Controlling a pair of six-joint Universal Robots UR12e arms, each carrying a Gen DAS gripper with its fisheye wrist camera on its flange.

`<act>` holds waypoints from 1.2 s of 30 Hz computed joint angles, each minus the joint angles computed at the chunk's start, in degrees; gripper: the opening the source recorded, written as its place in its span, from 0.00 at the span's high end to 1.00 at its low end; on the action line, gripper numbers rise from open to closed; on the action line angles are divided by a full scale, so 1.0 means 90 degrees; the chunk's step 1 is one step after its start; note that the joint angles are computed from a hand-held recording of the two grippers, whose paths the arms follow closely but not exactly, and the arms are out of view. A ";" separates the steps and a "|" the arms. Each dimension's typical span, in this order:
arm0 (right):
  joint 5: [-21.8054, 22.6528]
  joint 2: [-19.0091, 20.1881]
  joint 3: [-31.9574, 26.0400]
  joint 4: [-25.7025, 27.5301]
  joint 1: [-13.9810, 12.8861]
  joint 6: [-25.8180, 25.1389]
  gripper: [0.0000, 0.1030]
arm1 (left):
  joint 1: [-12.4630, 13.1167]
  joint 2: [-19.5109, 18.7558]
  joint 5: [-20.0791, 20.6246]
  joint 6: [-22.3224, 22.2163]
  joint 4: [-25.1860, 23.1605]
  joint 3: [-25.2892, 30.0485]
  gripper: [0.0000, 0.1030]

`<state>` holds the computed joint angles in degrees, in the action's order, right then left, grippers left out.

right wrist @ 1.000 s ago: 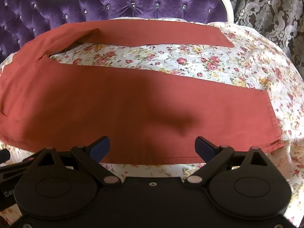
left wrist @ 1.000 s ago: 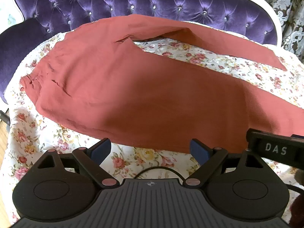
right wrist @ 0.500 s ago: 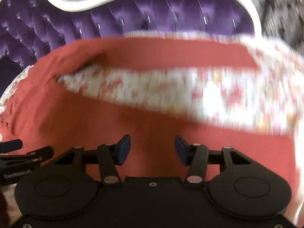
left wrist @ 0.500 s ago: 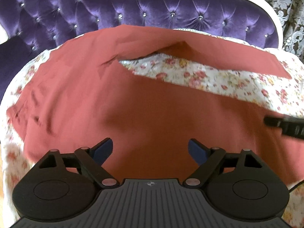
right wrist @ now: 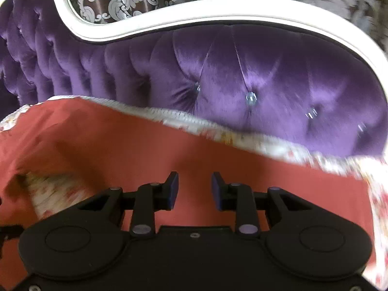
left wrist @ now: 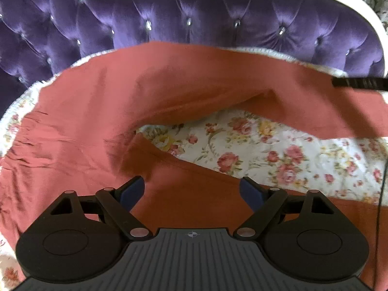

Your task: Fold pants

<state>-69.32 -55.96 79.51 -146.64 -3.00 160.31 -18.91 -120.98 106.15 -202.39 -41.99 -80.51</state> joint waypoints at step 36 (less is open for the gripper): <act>0.2086 -0.0877 0.0905 -0.0665 -0.0317 -0.2563 0.93 | 0.0286 0.0436 -0.0234 0.0108 0.0740 -0.0386 0.17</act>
